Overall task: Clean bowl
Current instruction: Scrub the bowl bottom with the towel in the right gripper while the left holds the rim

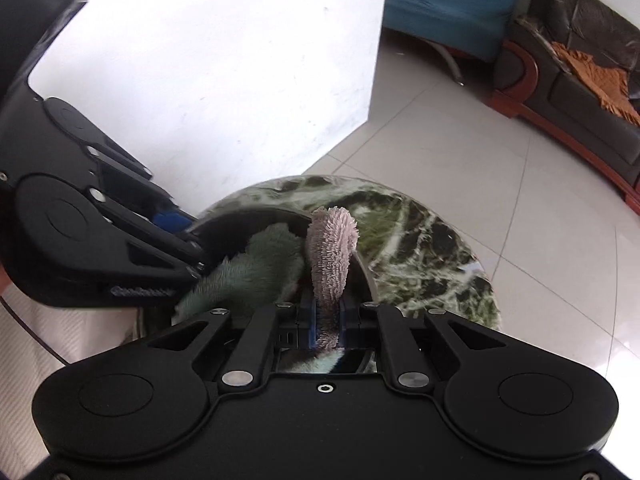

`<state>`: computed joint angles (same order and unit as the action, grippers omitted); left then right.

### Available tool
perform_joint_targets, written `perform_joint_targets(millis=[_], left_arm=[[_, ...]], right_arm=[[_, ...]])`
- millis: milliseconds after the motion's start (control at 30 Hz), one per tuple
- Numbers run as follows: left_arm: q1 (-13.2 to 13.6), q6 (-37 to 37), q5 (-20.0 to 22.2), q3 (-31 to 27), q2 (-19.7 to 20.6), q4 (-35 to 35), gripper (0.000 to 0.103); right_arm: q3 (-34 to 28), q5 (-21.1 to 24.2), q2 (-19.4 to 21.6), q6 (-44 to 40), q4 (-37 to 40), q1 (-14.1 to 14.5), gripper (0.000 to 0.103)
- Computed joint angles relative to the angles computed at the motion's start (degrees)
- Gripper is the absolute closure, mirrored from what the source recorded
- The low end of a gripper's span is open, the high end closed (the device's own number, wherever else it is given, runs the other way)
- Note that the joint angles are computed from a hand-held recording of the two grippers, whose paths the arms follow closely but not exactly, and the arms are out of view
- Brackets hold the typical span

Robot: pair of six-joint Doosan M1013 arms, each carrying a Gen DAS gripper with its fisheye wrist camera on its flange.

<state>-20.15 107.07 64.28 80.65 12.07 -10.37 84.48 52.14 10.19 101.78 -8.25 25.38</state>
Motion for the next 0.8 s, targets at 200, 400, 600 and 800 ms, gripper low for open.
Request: perform_joint_targets(millis=[200,400,600,800], left_arm=[[0.0,0.1,-0.1,0.0,0.0,-0.1,0.090],[-0.1,-0.3,-0.2,0.3,-0.2,0.7,0.090],[-0.3,-0.6,-0.5,0.4,-0.3,0.8,0.090],[-0.3,-0.7,-0.5,0.4,-0.2,0.6,0.090]], right_arm=[[1.3,1.4,-1.2,-2.2,4.4,0.5,0.093],[-0.1,-0.5,-0.1,-2.9,2.6,0.9,0.093],[0.3,0.1,-0.5,-0.8,-0.1,0.2,0.093],[0.7,1.6,-1.0,-3.1,3.2,0.9,0.093]])
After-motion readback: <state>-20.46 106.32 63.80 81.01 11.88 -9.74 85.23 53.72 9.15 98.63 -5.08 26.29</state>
